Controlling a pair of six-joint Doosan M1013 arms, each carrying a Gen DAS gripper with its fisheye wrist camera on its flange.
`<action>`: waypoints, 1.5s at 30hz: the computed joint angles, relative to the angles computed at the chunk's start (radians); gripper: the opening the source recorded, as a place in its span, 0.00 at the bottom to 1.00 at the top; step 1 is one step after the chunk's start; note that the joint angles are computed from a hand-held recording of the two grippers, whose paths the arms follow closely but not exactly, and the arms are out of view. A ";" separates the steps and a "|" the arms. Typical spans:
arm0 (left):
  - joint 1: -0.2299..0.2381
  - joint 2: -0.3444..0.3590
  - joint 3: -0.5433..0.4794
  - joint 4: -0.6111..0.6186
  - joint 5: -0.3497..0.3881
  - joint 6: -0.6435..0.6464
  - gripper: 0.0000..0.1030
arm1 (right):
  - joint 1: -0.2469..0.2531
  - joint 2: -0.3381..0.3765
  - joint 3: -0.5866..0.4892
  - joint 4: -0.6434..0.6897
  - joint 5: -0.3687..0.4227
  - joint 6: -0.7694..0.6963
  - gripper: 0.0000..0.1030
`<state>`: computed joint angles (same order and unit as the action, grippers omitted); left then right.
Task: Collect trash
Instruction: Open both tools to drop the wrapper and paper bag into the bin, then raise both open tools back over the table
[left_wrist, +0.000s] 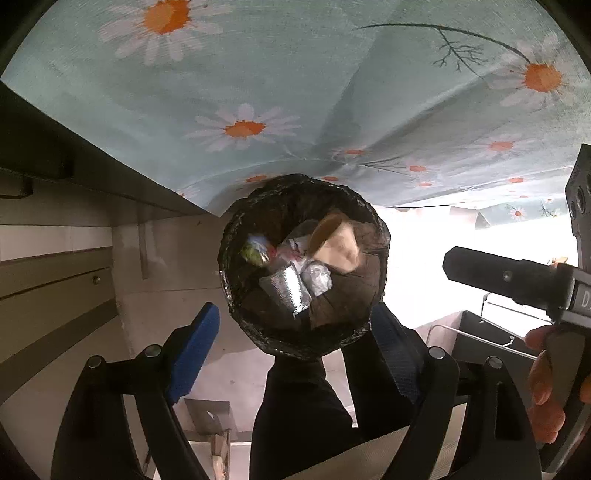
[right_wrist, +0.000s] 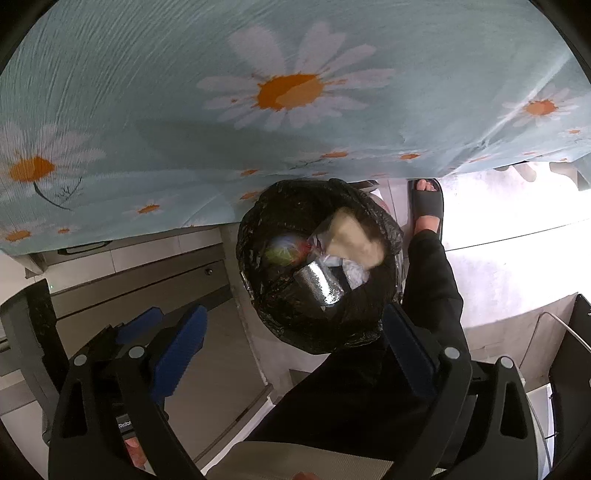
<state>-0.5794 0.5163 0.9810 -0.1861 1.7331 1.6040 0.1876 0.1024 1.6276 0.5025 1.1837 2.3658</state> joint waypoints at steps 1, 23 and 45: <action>0.000 0.000 -0.001 0.002 0.001 0.002 0.79 | -0.002 -0.002 0.000 -0.002 0.001 0.001 0.92; 0.003 -0.004 -0.078 -0.008 0.004 0.013 0.79 | 0.009 -0.043 -0.054 -0.079 0.036 0.007 0.92; 0.012 0.023 -0.328 -0.053 -0.008 0.123 0.79 | 0.066 -0.119 -0.207 -0.385 0.034 -0.031 0.92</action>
<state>-0.5677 0.5395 0.6535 -0.2388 1.7254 1.7272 0.2538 -0.0169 1.4203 0.1172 1.2172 2.3353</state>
